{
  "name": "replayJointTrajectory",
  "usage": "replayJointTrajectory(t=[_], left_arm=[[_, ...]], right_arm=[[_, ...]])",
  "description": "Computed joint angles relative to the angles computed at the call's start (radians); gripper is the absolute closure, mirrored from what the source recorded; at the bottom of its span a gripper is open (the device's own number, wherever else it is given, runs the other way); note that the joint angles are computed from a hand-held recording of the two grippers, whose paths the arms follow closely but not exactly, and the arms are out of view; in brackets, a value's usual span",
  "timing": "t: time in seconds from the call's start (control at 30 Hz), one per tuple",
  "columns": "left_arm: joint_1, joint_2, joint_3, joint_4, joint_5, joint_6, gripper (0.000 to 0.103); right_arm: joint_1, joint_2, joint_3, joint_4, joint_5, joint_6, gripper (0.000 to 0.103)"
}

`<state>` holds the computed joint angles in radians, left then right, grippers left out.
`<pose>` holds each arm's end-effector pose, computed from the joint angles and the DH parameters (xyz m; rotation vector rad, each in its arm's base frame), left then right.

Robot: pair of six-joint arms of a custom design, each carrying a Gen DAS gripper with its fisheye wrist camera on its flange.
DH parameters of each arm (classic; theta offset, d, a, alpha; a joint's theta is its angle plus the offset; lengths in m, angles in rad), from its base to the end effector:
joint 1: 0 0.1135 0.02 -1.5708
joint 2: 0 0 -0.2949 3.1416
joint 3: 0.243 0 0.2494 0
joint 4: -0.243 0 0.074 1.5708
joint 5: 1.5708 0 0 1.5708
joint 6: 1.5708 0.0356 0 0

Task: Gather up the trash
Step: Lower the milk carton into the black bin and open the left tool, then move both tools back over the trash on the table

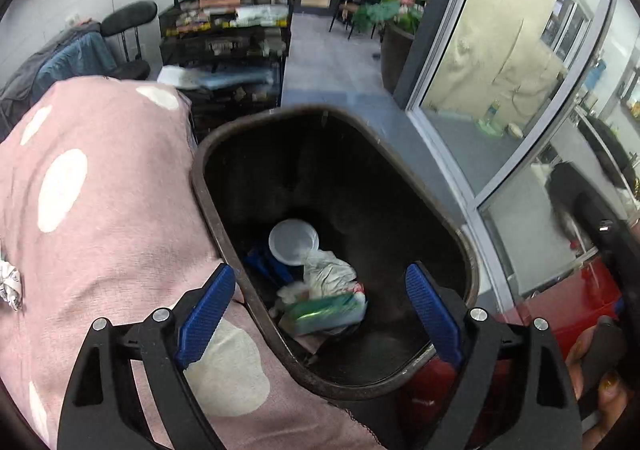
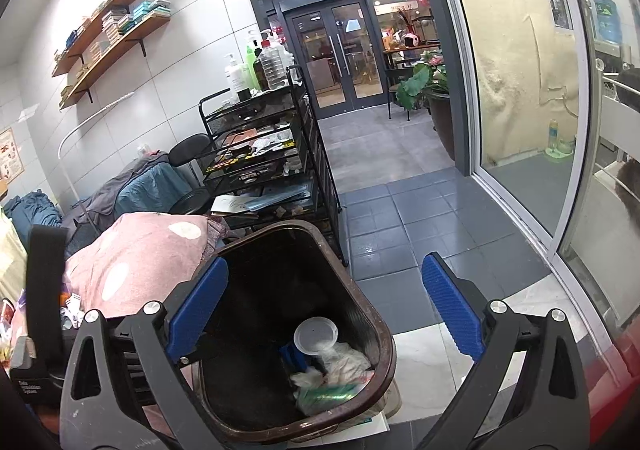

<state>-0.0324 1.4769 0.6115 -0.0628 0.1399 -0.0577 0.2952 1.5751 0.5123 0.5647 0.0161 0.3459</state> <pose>0.2602 -0.0134 0.1742 0.0267 2.4984 -0.2123 0.2755 0.0832 0.1737 0.0630 2.0896 0.3756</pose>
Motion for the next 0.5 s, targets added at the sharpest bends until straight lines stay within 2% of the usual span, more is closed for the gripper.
replayJointTrajectory(t=[0.17,0.5], left_arm=[[-0.025,-0.161,-0.074,0.028,-0.098,0.02,0.014],[0.051,-0.476,-0.16,-0.049,-0.126,0.067,0.012]], right_arm=[[0.006,0.006,-0.003,0.023,-0.001,-0.004,0.006],[0.08,0.015,0.013,0.015,-0.017,-0.022,0.006]])
